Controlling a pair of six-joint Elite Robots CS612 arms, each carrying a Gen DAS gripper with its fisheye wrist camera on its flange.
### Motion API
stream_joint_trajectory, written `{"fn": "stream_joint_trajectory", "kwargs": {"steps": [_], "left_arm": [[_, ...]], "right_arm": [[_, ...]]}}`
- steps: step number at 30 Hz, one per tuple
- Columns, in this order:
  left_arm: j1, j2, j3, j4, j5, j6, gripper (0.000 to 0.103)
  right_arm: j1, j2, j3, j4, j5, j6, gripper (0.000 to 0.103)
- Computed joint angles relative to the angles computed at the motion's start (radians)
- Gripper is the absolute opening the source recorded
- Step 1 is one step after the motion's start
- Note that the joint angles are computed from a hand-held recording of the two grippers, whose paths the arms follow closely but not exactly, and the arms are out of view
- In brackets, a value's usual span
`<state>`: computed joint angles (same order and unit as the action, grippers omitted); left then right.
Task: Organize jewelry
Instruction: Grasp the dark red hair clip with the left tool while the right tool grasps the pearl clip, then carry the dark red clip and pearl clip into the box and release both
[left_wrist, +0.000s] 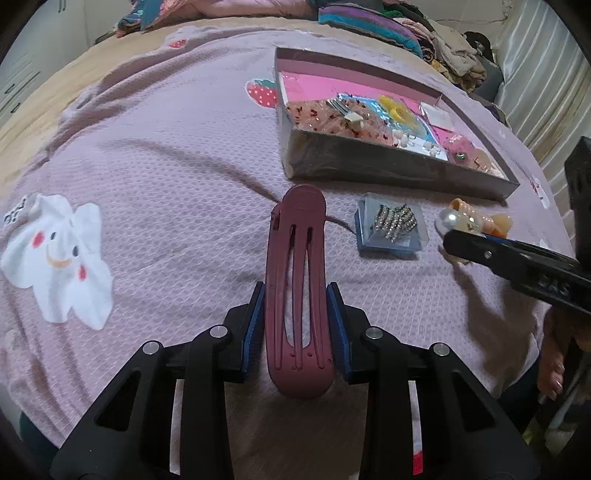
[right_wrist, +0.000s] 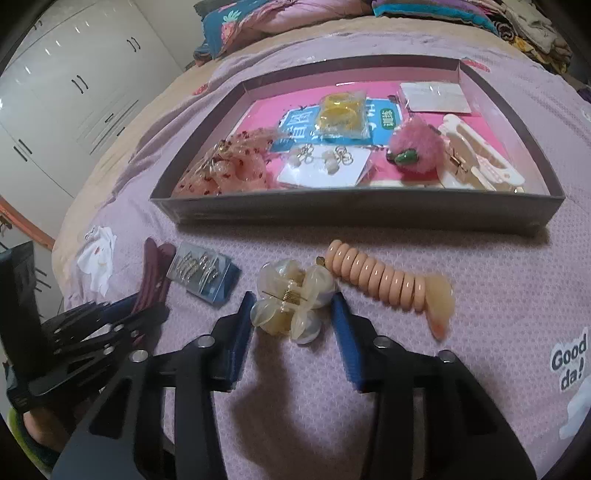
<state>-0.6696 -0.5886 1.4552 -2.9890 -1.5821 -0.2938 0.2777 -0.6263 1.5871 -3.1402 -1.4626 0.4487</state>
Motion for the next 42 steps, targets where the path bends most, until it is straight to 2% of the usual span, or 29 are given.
{"fn": "stream_joint_trajectory", "kwargs": {"steps": [4, 5, 10, 13, 22, 28, 34, 42], "left_arm": [[0.006, -0.018, 0.023, -0.029, 0.006, -0.006, 0.023], [0.007, -0.024, 0.029, -0.038, 0.007, -0.006, 0.02], [0.007, -0.037, 0.026, -0.054, 0.018, 0.006, 0.02], [0.007, -0.037, 0.011, -0.051, 0.012, 0.008, 0.02], [-0.007, -0.05, -0.042, -0.07, 0.01, 0.059, 0.02], [-0.019, -0.011, -0.148, -0.024, 0.002, 0.085, 0.02], [-0.025, 0.05, -0.27, 0.062, -0.031, 0.077, 0.02], [-0.036, 0.125, -0.403, 0.174, -0.06, 0.085, 0.02]], "right_arm": [[0.001, -0.005, 0.015, -0.039, -0.001, -0.002, 0.039], [0.0, -0.008, 0.02, -0.055, 0.007, -0.003, 0.038], [0.0, -0.036, 0.066, -0.139, -0.007, -0.011, 0.036], [-0.009, -0.051, 0.09, -0.185, 0.007, -0.002, 0.036], [-0.041, -0.092, 0.146, -0.302, -0.021, 0.035, 0.036], [-0.068, -0.106, 0.161, -0.34, -0.056, 0.046, 0.036], [-0.09, -0.109, 0.163, -0.345, -0.092, 0.034, 0.036], [-0.116, -0.091, 0.132, -0.312, -0.088, 0.02, 0.036]]}}
